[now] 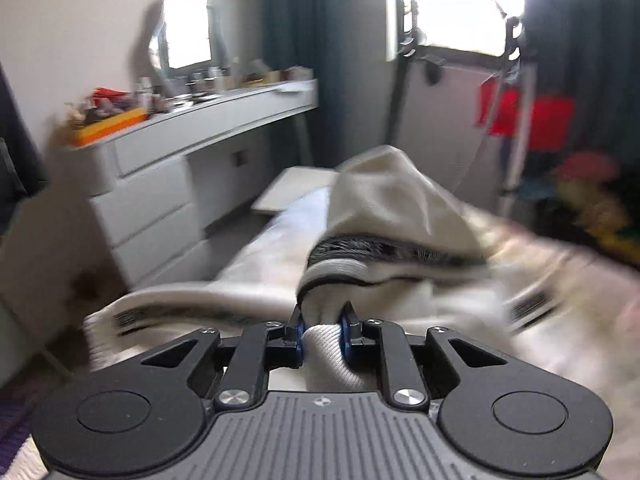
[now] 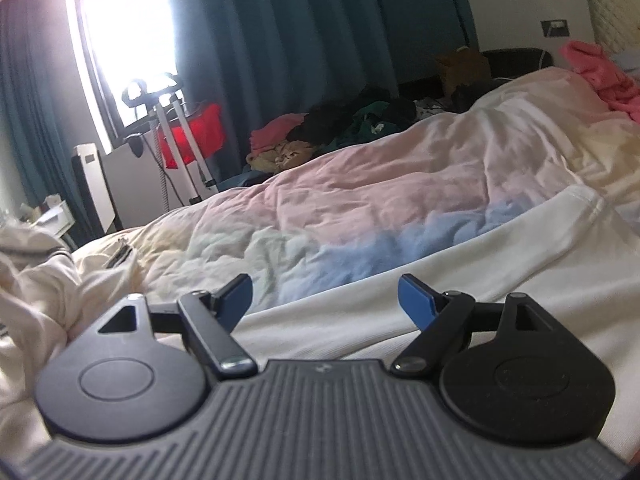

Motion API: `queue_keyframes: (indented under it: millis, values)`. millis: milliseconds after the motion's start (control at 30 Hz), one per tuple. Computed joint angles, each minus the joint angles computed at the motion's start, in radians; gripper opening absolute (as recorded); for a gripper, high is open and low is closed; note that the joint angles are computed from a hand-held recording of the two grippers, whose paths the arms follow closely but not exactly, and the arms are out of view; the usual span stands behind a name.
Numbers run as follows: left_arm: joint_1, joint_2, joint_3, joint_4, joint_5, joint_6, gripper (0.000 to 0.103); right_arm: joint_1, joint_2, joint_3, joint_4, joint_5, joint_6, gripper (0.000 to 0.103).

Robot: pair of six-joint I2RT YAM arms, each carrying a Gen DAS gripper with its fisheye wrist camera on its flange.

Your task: Fold clothes

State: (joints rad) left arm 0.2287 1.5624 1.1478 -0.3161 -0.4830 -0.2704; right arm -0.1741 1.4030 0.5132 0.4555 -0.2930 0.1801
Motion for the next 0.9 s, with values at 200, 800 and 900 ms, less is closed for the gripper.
queue_keyframes:
  millis: [200, 800, 900]
  values:
    - [0.183, -0.136, -0.295, 0.239, 0.281, -0.045, 0.039, 0.058, -0.043, -0.044, 0.056, 0.022, -0.098, 0.082]
    - [-0.484, -0.828, -0.495, -0.152, -0.12, -0.202, 0.087, 0.108, -0.116, -0.167, 0.227, -0.122, -0.153, 0.082]
    - [-0.64, -0.896, -0.542, -0.21, -0.185, -0.308, 0.087, 0.095, -0.153, -0.187, 0.177, -0.168, -0.177, 0.082]
